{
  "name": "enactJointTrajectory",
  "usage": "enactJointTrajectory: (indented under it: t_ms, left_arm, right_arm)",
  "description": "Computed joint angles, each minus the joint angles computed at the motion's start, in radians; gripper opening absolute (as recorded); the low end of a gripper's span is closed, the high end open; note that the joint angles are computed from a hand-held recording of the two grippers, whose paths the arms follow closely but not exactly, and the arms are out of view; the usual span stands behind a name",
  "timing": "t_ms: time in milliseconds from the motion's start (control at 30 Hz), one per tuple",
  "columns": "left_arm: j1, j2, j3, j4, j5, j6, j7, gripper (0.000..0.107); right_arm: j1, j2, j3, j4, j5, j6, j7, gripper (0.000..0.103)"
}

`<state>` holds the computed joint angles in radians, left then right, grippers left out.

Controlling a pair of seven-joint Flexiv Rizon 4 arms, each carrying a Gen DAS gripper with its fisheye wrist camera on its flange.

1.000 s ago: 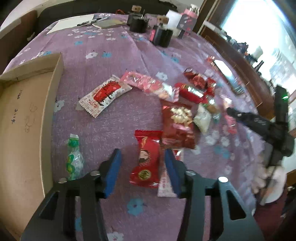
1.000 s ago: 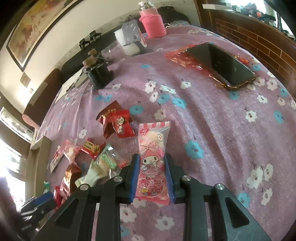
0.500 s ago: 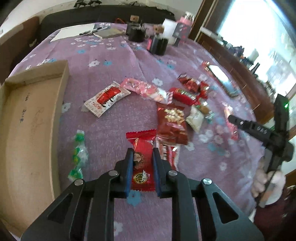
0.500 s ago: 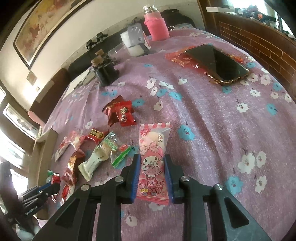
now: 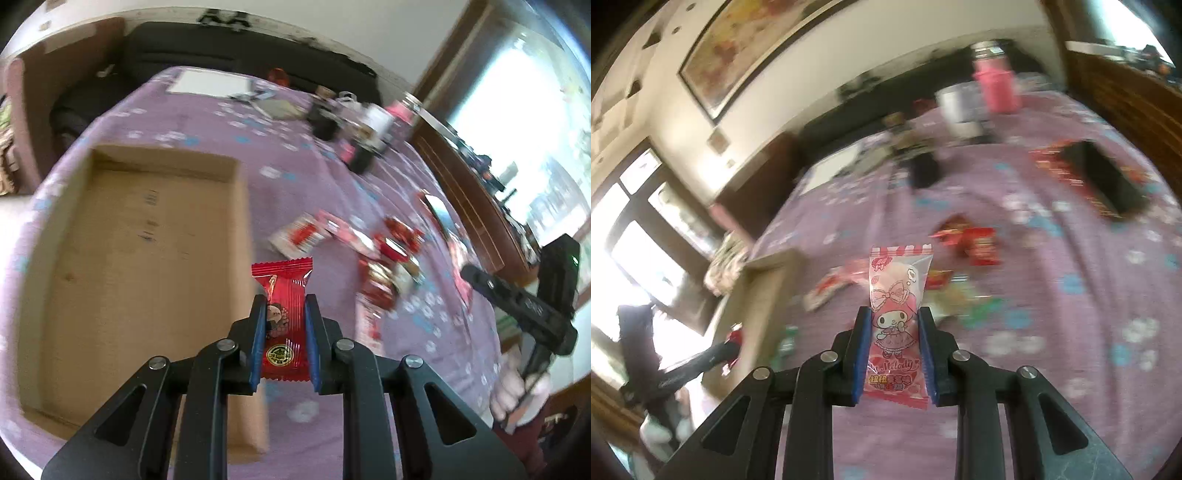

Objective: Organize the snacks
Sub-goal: 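Carry both packets into the cardboard box and open both tools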

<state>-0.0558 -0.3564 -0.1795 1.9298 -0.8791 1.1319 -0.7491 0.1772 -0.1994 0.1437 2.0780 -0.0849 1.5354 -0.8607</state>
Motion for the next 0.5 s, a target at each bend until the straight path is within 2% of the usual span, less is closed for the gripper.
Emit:
enactJointTrajectory:
  t_ms: [100, 200, 300, 500]
  left_arm:
    - [0.015, -0.028, 0.03, -0.052, 0.051, -0.006, -0.059, 0.017]
    - [0.034, -0.067, 0.043, -0.112, 0.105, -0.019, -0.112, 0.017]
    - [0.048, -0.132, 0.057, -0.197, 0.182, -0.049, -0.186, 0.017]
    - [0.092, -0.266, 0.044, -0.366, 0.244, -0.158, -0.299, 0.017]
  right_arm:
    - [-0.054, -0.067, 0.129, -0.128, 0.113, -0.061, -0.123, 0.025]
    - [-0.05, -0.135, 0.179, -0.241, 0.177, -0.118, -0.194, 0.025]
    - [-0.008, -0.212, 0.175, -0.361, 0.183, -0.184, -0.219, 0.025]
    - [0.075, -0.39, 0.135, -0.626, 0.155, -0.331, -0.224, 0.025]
